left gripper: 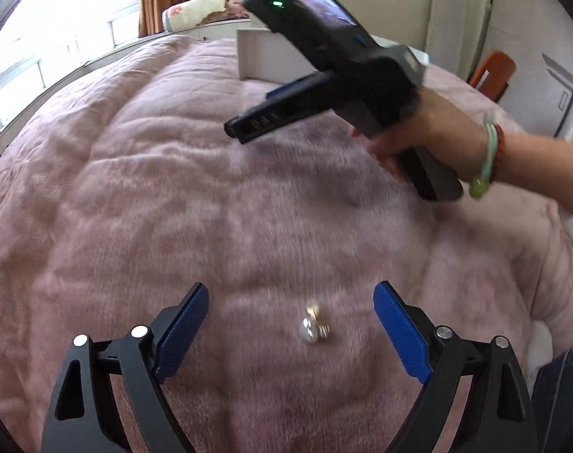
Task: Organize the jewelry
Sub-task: 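Grasp the silver shoe charm with the right tool while the left tool grasps the silver stud earring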
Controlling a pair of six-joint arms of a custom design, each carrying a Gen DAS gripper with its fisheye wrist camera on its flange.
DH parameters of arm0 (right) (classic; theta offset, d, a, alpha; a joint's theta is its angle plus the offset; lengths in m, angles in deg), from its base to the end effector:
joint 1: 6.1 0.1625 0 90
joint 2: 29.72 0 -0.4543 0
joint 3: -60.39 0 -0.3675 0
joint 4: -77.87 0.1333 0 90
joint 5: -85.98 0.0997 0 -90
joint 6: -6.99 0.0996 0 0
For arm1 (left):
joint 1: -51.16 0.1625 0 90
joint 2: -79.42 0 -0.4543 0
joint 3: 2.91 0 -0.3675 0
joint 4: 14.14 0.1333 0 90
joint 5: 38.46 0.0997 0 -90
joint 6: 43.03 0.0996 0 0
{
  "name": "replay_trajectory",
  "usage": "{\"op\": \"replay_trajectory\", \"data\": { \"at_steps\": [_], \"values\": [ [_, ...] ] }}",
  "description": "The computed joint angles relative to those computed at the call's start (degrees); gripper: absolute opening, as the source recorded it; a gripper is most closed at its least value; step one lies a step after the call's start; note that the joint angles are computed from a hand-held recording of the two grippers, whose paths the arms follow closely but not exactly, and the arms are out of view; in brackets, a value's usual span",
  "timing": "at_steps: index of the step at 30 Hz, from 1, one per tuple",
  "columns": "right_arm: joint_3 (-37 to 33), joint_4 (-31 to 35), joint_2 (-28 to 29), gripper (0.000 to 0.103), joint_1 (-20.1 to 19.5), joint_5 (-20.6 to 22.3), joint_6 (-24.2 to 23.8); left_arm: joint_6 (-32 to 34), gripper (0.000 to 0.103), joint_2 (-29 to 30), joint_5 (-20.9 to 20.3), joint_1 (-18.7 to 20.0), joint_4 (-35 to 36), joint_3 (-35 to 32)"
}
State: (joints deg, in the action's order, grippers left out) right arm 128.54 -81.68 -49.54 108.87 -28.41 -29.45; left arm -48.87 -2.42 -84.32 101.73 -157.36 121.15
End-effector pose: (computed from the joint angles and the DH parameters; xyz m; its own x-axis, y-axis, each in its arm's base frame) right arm 0.4202 -0.6840 -0.0065 -0.4812 -0.7022 0.5247 -0.8445 0.5320 -0.0625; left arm -0.1281 -0.4749 0.3141 -0.6988 0.2742 -0.6607 0.5552 0.7902 -0.2594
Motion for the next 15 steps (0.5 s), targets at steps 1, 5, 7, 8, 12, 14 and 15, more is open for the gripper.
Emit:
{"op": "replay_trajectory", "data": {
  "at_steps": [1, 5, 7, 8, 12, 14, 15],
  "values": [
    [0.2, -0.4, 0.0, 0.065, -0.1, 0.0, 0.0, 0.6, 0.084, -0.4, -0.9, 0.2, 0.2, 0.5],
    [1.3, -1.5, -0.1, 0.055, -0.3, 0.8, -0.4, 3.6, 0.073, -1.1, -1.9, 0.8, -2.5, 2.9],
    [2.0, -2.2, -0.3, 0.041, -0.3, 1.4, -1.4, 4.4, 0.065, -1.0, -1.5, 1.1, -4.3, 3.6],
    [2.2, -2.5, -0.2, 0.033, -0.2, 1.5, -1.7, 4.6, 0.059, -1.0, -1.2, 1.3, -5.1, 3.8],
    [2.6, -2.7, -0.2, 0.025, 0.0, 2.0, -1.0, 5.5, 0.038, -0.7, 1.4, 1.0, -7.4, 4.7],
    [2.4, -1.9, -0.3, 0.025, -0.2, 2.6, 0.1, 6.0, 0.027, -0.9, 1.1, 1.3, -8.0, 4.9],
    [2.4, -1.8, -0.4, 0.025, -0.2, 2.8, 0.4, 6.4, 0.024, -0.9, 1.0, 1.4, -8.6, 5.0]
  ]
}}
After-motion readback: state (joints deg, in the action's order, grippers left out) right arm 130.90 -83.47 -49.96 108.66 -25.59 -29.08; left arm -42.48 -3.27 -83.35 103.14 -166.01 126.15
